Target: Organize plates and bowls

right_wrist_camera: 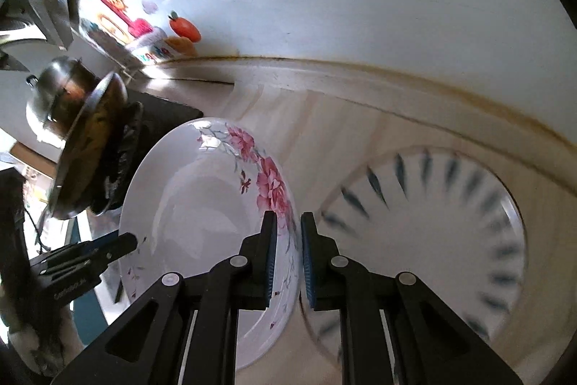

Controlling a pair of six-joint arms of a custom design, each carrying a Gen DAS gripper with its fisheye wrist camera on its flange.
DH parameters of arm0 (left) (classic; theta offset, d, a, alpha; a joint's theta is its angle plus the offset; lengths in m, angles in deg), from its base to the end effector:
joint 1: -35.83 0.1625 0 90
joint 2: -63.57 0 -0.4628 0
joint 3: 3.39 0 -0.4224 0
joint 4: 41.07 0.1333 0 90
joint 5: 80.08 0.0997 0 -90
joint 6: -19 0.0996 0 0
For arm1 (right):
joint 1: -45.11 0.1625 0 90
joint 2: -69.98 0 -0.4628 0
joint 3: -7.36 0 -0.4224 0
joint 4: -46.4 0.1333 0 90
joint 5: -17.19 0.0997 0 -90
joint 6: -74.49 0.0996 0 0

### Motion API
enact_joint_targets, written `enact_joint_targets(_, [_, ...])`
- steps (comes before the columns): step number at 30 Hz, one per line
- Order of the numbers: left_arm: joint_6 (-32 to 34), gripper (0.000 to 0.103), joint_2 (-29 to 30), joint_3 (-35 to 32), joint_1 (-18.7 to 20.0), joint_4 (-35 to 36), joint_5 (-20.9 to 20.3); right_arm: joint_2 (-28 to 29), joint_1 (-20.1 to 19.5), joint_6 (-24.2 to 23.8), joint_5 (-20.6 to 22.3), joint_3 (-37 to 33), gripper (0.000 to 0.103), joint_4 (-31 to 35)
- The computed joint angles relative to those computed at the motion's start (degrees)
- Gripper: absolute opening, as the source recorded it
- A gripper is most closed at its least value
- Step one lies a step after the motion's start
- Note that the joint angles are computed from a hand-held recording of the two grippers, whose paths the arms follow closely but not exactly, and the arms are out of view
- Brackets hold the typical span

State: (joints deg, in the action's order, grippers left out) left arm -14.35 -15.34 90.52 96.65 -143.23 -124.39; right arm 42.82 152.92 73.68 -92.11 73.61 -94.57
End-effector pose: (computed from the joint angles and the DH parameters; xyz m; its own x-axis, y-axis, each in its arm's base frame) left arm -0.1106 -0.6176 0.4329 -0.7627 -0.1690 -0.6242 0.0810 0.9327 -0.3515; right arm 0.3576 -0.7848 0.0360 -0.9151 -0.2370 0.3263 -0.3123 0.9284 -0.2013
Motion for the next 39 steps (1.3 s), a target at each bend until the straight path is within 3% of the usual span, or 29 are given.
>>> enact_joint_targets(12, [4.00, 0.022, -4.98, 6.46, -6.80, 5.15, -7.73, -21.25, 0.93, 8.79, -1.83, 31.66, 0.015, -12.14])
enact_joint_targets(19, [3.97, 0.022, -5.23, 10.03, -7.95, 8.68, -10.34, -27.63, -0.06, 13.17, -2.99, 43.43, 0.015, -15.28])
enact_joint_targets(31, [6.04, 0.022, -3.34, 12.36, -8.25, 11.53, -9.45, -28.64, -2.11, 16.97, -2.84, 49.79, 0.015, -18.47])
enact_joint_targets(39, [6.74, 0.022, -2.03, 12.79, -8.66, 11.74, -8.55, -28.81, -2.08, 17.87, -3.50, 49.45, 0.015, -17.57])
